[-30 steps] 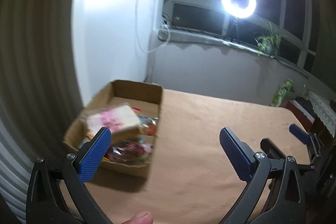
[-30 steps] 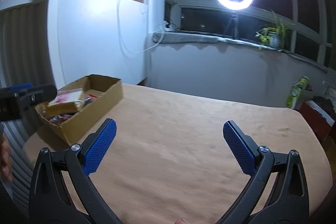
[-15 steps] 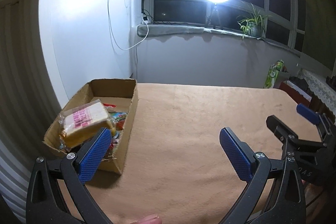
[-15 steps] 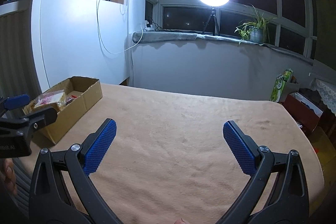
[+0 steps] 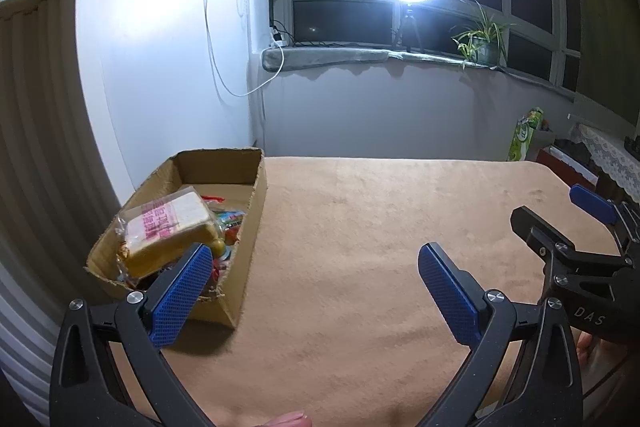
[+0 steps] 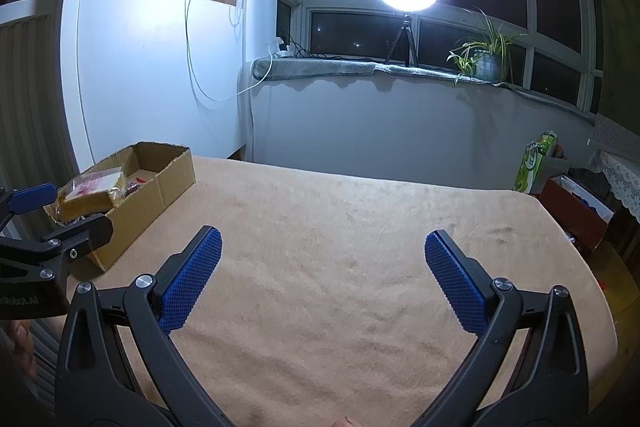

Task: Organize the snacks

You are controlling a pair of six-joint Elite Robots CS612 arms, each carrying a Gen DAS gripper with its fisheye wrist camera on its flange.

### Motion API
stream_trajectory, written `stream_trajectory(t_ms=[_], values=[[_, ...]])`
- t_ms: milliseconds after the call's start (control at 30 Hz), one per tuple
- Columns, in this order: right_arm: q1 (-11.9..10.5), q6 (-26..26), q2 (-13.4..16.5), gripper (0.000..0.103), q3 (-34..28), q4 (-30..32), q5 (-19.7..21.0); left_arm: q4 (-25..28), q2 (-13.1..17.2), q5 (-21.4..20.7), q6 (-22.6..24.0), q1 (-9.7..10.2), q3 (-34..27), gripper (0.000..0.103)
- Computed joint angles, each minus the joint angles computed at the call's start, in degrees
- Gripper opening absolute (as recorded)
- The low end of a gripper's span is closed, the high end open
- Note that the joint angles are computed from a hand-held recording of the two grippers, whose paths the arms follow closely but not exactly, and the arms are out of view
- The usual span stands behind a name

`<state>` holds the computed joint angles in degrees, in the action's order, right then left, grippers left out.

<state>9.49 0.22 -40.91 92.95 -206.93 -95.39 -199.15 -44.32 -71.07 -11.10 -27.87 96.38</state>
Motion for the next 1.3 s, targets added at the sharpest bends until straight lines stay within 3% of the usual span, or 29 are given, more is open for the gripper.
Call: stream_trajectory(t_ms=[1300], values=[[-0.9,2.3,-0.6,0.103,2.4,-2.3,-0.2,-0.8,-0.2,1.2,0.6,-1.8,1.1,0.102]])
